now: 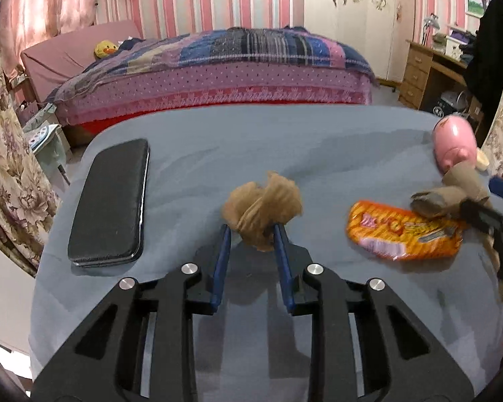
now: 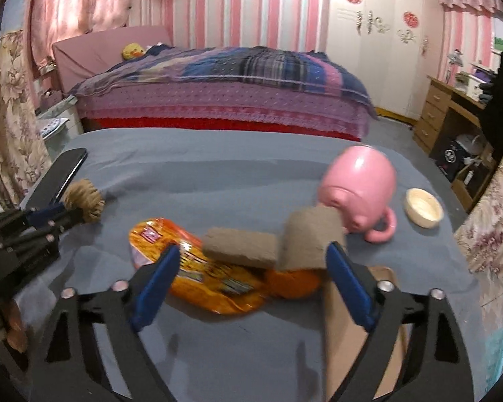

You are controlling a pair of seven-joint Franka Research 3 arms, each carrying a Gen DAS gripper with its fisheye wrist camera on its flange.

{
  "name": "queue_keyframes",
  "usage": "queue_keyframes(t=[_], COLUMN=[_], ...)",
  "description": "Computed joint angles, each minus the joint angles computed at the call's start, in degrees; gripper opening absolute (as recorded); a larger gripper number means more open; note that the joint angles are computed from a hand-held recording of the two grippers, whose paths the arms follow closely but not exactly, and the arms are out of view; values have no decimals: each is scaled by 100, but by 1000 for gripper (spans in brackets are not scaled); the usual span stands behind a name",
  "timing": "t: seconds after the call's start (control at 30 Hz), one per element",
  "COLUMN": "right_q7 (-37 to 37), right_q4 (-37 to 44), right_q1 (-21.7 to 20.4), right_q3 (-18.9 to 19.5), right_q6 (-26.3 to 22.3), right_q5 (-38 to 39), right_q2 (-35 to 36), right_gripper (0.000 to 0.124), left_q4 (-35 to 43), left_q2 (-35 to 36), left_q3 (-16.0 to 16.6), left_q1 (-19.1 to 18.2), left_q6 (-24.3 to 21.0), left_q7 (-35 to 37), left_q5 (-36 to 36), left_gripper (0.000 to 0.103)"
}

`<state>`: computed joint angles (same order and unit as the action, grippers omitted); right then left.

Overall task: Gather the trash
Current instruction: 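Grasp the cardboard tube with the right tool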

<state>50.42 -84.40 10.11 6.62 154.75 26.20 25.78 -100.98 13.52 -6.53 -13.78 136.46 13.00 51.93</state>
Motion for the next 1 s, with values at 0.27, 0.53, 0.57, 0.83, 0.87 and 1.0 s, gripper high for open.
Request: queue_keyframes(t=[0.27,0.53,0.57,0.83,0.87,1.0], right_q7=[751,235,165,-747,-820,-1279], right_q4=[634,433,359,-287,-334,-751], right_q1=[305,-36,-79,-371,-367,-340], right_q3=[-246,117,156,327,308,238], right_q6=[-398,-291,-249,-122,-112,229], right_q5=[-638,-127,-11,881,934,1082], right_q2=[473,396,341,-207,-247,-550], right_gripper=[70,54,54,54,54,54], left_q4=[-339,-412,-402,-304,-296,-238], left_q2=[-226,-236,-225,-103,-104,-119], left_q3=[-1,-11,-9,-24,-18,0], left_q1=[207,320,312,349,342,292], left_q6=[255,537,531,598,564,498], left_q7=[128,121,123,379,398,300], left_q5=[-373,-577,-571,-882,-926,-964], left_gripper=[63,76,77,48,41,40])
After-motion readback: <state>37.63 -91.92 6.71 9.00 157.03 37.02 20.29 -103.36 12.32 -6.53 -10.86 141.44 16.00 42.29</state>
